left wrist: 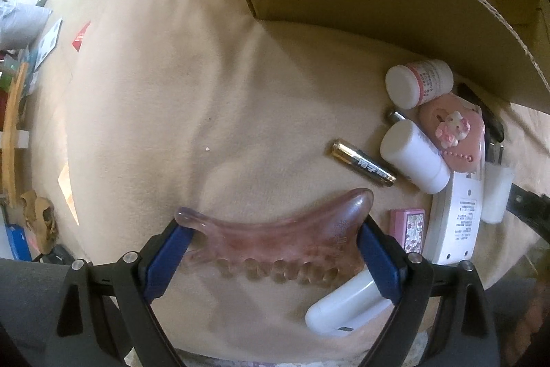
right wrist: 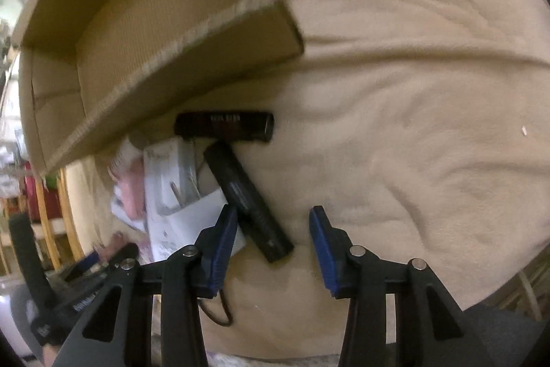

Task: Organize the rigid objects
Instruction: 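Grasp the black flashlight with the right tool while the left tool holds the scraper, then carry scraper and flashlight into the box and release both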

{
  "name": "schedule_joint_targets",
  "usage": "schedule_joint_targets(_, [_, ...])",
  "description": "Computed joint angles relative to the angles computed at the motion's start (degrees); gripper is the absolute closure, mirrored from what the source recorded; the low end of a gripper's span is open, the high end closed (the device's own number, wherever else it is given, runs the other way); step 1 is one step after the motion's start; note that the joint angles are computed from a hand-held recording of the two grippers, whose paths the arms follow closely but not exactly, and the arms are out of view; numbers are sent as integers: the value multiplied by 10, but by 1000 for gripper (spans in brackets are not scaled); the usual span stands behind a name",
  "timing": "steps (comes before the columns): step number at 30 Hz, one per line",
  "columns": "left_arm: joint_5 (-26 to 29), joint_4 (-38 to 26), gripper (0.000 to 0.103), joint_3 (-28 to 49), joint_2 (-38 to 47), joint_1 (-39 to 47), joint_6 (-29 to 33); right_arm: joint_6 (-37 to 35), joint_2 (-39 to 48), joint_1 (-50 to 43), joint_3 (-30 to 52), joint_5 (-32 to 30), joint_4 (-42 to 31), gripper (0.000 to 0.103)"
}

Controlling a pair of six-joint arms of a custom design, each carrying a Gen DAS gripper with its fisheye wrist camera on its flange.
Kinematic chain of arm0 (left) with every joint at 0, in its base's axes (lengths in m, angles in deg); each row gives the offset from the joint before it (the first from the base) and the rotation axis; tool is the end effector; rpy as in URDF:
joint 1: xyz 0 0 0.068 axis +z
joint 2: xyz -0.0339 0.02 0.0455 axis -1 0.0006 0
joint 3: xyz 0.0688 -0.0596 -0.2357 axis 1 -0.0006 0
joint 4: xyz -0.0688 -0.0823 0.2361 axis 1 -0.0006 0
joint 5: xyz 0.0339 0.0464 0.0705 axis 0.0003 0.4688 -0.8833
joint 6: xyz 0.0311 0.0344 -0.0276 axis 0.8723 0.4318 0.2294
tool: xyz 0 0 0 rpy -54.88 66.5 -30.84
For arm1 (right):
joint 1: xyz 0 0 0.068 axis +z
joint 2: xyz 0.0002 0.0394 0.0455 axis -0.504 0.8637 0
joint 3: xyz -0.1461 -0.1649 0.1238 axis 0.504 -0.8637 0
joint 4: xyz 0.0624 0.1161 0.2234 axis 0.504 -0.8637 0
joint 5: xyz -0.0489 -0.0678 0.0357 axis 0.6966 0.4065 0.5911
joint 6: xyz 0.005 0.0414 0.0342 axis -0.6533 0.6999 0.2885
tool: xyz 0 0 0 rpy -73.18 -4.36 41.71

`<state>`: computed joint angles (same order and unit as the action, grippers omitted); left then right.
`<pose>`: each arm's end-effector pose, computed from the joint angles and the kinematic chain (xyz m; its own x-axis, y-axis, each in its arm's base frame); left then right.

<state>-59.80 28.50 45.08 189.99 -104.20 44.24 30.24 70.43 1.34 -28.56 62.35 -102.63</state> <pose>0.3154 -0.0806 0.0798 -0.9697 0.2429 -0.0269 0.2433 0.9698 -0.0157 0.2509 0.1594 0.1005 -0.8532 0.5214 -0.0102 0.4988 0.8215 0.2762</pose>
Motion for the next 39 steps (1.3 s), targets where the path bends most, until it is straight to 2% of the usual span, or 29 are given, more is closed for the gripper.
schedule_joint_targets(4, [-3,-5,11,9,2,-11,-10,-42,57,6,55,26,-26,56])
schedule_joint_targets(9, [-10,-2,11,3,-14,-11,-14,-89,82,39,107,94,-70,72])
schedule_joint_targets(10, [-7,-4,11,1,-19,-10,-15,-92,79,44,108,99,-72,78])
schedule_joint_targets(12, [-6,-4,11,-2,-28,-9,-16,-97,62,55,105,104,-70,83])
schedule_joint_targets(16, [3,-12,11,-7,-45,-12,-15,-100,14,85,102,138,-89,83])
schedule_joint_targets(21, [-13,-12,11,-23,-77,-35,-14,-92,-29,129,127,209,-139,83])
schedule_joint_targets(26, [-24,-17,11,-25,-88,-51,-30,-87,-93,165,94,257,-138,83])
schedule_joint_targets(30, [-36,-15,11,-36,-132,-63,-26,-68,-116,181,90,260,-127,83])
schedule_joint_targets(39, [-54,-66,11,16,-209,-94,-46,-93,-162,205,122,332,-146,83])
